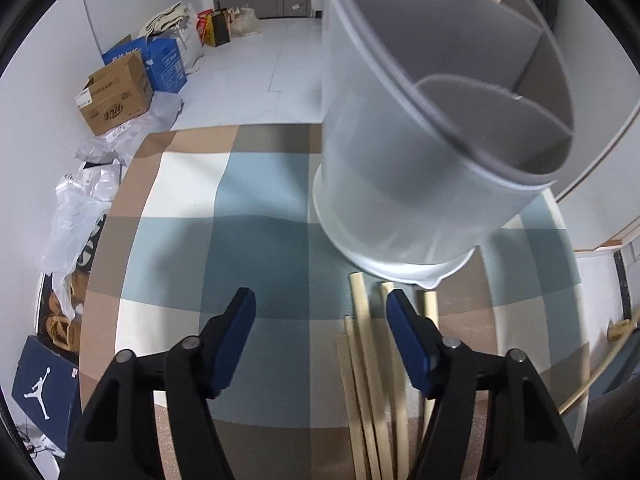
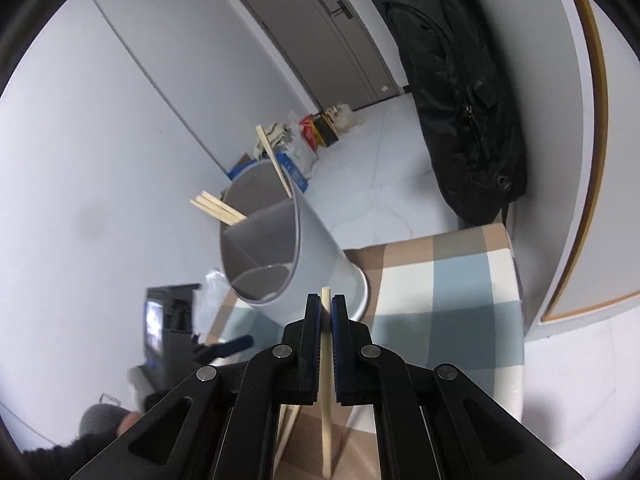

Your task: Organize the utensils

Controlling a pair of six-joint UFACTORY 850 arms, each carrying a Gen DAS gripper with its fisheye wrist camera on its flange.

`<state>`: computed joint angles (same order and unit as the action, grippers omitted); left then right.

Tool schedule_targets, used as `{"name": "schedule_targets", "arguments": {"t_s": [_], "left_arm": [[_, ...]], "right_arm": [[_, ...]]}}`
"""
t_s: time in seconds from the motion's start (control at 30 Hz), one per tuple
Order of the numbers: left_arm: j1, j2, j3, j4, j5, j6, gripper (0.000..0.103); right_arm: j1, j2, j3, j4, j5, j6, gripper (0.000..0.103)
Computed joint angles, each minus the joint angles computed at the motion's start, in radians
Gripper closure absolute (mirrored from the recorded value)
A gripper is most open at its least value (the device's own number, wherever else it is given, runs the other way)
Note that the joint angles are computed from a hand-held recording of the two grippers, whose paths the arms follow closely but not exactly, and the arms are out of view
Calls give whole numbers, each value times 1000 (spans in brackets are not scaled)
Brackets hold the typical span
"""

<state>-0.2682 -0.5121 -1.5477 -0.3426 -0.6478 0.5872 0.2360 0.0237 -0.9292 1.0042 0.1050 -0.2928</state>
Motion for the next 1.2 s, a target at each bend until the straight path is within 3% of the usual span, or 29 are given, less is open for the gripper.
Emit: {"name": "schedule_targets", "arguments": {"t_s": [0.1,0.33,0.53,0.57,0.93,1.2], "left_arm": [[-6,-13,-17,25,-13,-36,45],[-18,-41,-60,52,-55,-94,47],[-13,-39,-54,40,-35,-115,96],[-4,-43,-59,6,-50,-104,98],[81,-12,-44,-325,-119,36,101],[121,55,2,-566,-156,195,101]], "right_arm": [[2,16,8,-124,7,126,99],[11,22,10,-121,17,129,99],[21,23,9,-66,23,75,99],[21,24,9,-72,24,83,99],[30,14,0,21,34,-3,99],[57,17,-2,33,86,-25,99]]}}
